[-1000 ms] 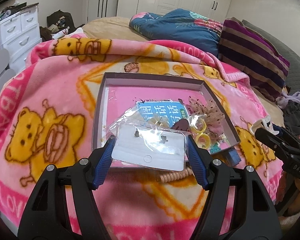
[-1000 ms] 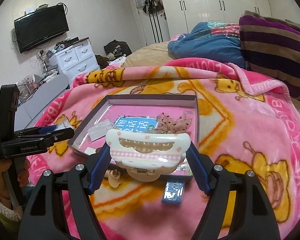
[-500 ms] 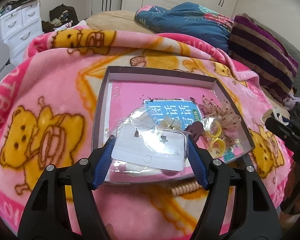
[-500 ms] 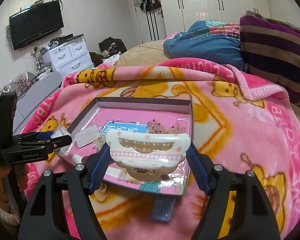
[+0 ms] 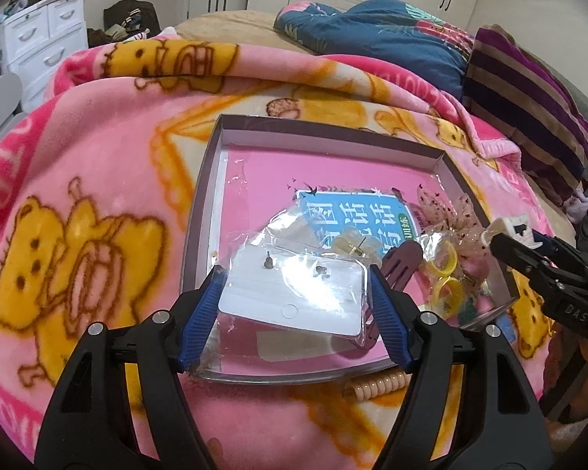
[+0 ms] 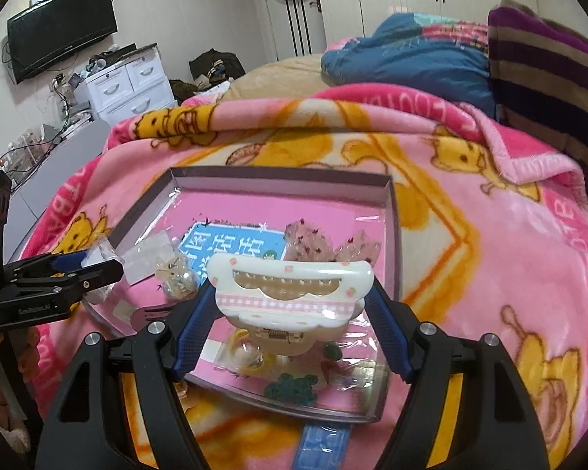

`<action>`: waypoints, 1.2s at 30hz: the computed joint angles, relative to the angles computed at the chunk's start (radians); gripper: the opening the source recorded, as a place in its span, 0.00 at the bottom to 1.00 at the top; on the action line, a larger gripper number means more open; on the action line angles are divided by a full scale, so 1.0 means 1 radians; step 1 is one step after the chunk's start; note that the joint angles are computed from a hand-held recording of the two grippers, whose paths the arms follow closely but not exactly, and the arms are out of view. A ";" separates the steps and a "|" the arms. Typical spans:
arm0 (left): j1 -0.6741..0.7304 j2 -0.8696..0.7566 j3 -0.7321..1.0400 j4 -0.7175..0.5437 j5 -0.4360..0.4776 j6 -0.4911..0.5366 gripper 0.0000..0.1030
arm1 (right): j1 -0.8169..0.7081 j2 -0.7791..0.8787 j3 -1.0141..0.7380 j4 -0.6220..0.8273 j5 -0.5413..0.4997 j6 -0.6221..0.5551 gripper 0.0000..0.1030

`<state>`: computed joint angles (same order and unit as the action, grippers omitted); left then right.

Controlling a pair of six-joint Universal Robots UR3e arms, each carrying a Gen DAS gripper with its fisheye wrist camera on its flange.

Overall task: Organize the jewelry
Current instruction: 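Carry the earring card and white claw clip into the tray and open both tools, then withdraw both open tools from the tray toward the coil hair tie and blue box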

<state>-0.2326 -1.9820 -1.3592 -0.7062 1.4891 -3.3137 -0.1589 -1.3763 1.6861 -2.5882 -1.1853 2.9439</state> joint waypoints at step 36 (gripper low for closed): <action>-0.052 0.268 -0.216 0.052 0.061 -0.046 0.91 | -0.248 -0.538 0.326 0.180 0.223 -0.112 0.95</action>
<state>-0.2843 -1.7139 -1.5752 -0.6537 1.5499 -3.3593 -0.4067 -1.9139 2.0124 -2.4082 -0.9620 2.8323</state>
